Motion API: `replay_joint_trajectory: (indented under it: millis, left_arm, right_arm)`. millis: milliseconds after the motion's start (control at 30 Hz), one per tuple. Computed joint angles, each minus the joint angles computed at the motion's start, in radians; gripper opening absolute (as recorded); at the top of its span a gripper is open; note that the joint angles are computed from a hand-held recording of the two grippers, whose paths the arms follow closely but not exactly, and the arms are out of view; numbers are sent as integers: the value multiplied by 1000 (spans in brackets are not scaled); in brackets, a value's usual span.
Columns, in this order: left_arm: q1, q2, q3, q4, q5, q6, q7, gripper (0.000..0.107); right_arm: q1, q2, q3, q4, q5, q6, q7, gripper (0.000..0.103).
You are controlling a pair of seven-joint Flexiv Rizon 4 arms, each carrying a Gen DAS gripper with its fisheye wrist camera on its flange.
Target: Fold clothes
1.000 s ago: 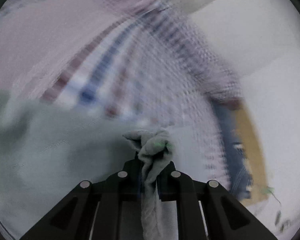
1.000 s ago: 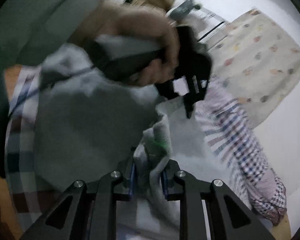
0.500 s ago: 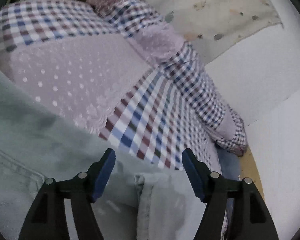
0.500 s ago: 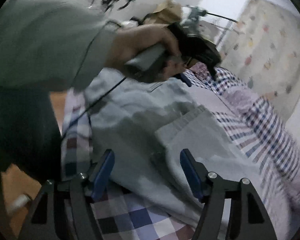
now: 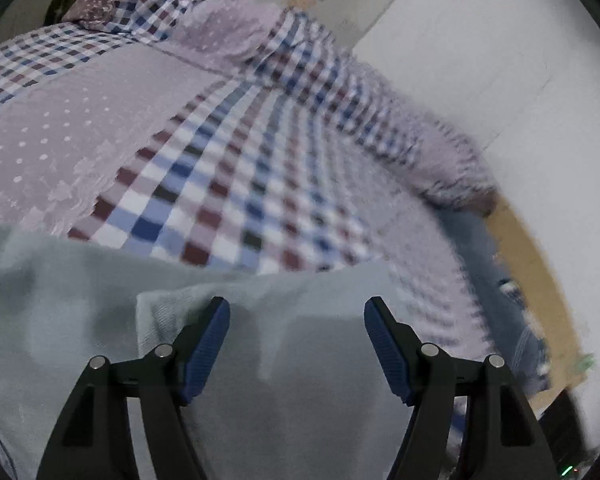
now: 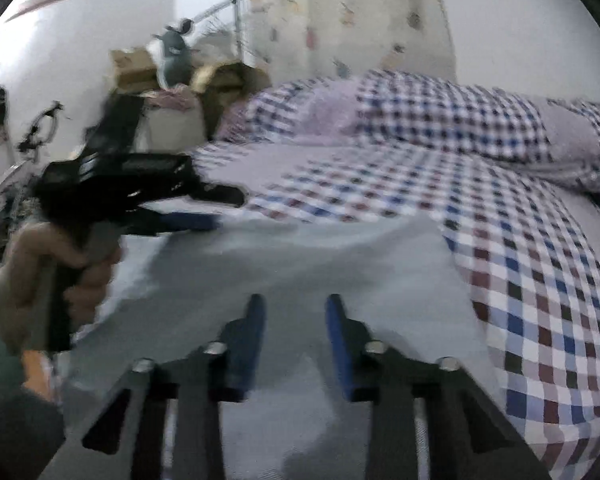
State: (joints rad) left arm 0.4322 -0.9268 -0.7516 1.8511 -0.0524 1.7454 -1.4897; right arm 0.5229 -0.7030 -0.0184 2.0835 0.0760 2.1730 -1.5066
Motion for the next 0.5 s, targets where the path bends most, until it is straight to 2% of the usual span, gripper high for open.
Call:
replay_joint_trajectory:
  millis: [33, 67, 100, 133, 200, 233, 300, 333, 400, 433, 467, 500]
  left_arm:
    - [-41, 19, 50, -12, -9, -12, 0, 62]
    - [-80, 35, 96, -22, -16, -22, 5, 55]
    - [-121, 49, 144, -33, -25, -33, 11, 52]
    - [-164, 62, 194, -44, -35, -44, 18, 52]
    - [-204, 81, 234, -43, -55, -44, 26, 52]
    - [-208, 85, 236, -38, -67, -37, 23, 52]
    - [-204, 94, 229, -28, -90, -15, 4, 52]
    - [-183, 88, 201, -26, -85, 15, 0, 52]
    - [-133, 72, 138, -18, -50, 93, -19, 55]
    - [-111, 64, 109, -14, -21, 134, -36, 58]
    - [-89, 50, 78, -13, 9, 167, -53, 65]
    - [-59, 23, 31, -18, 46, 199, -70, 70]
  right_arm:
    - [26, -7, -28, -16, 21, -57, 3, 19]
    - [32, -7, -35, -15, 20, -75, 3, 18]
    - [38, -6, -43, -13, 19, -93, 3, 18]
    - [44, -6, -50, -12, 18, -112, 4, 18]
    - [69, 6, -77, 0, 17, -139, -1, 18]
    - [84, 17, -91, 9, 21, -151, -11, 18]
    - [56, 55, -67, 33, -9, -168, -7, 20]
    - [27, 72, -40, 40, -29, -166, -1, 23]
    - [-2, 94, -17, 47, -39, -122, 5, 34]
    - [-4, 101, -21, 38, -32, -110, 10, 45]
    - [-6, 107, -26, 28, -23, -98, 14, 50]
    - [-8, 114, -31, 17, -14, -88, 17, 51]
